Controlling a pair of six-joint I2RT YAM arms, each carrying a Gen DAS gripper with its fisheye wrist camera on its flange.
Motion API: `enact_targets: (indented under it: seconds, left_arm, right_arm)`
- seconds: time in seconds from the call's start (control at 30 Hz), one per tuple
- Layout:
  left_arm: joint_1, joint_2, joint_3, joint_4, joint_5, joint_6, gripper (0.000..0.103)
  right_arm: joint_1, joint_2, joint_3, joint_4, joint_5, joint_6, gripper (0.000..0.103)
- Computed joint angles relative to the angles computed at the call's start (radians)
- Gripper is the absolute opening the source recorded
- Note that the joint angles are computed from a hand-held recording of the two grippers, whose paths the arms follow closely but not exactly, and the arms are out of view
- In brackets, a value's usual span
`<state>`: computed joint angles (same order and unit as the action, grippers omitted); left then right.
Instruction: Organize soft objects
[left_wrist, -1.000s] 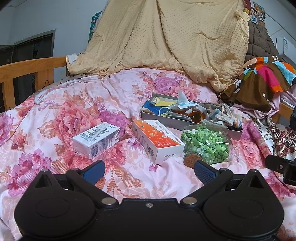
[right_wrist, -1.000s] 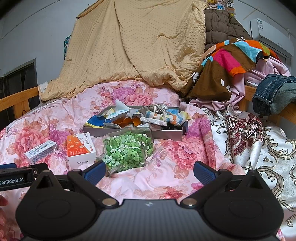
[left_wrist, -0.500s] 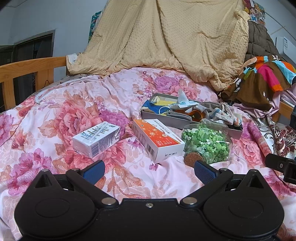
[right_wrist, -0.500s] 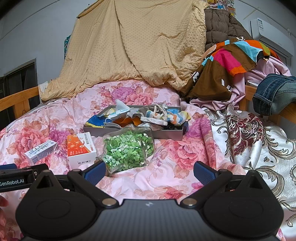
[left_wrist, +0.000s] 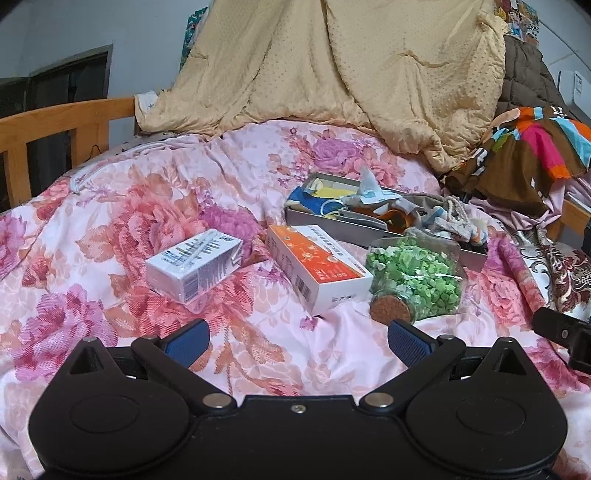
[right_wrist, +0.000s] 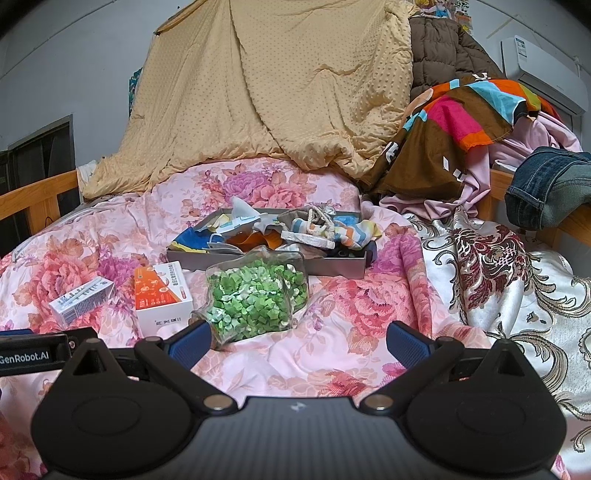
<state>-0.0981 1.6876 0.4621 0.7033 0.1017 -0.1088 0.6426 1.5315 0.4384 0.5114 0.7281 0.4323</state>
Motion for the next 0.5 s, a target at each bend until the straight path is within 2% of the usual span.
enact_targets:
  seconds: [0.5]
  left_arm:
    - [0.008, 0.005, 0.016, -0.023, -0.007, -0.001, 0.102]
  right_arm:
    - [0.009, 0.017, -0.002, 0.012, 0.004, 0.006, 0.103]
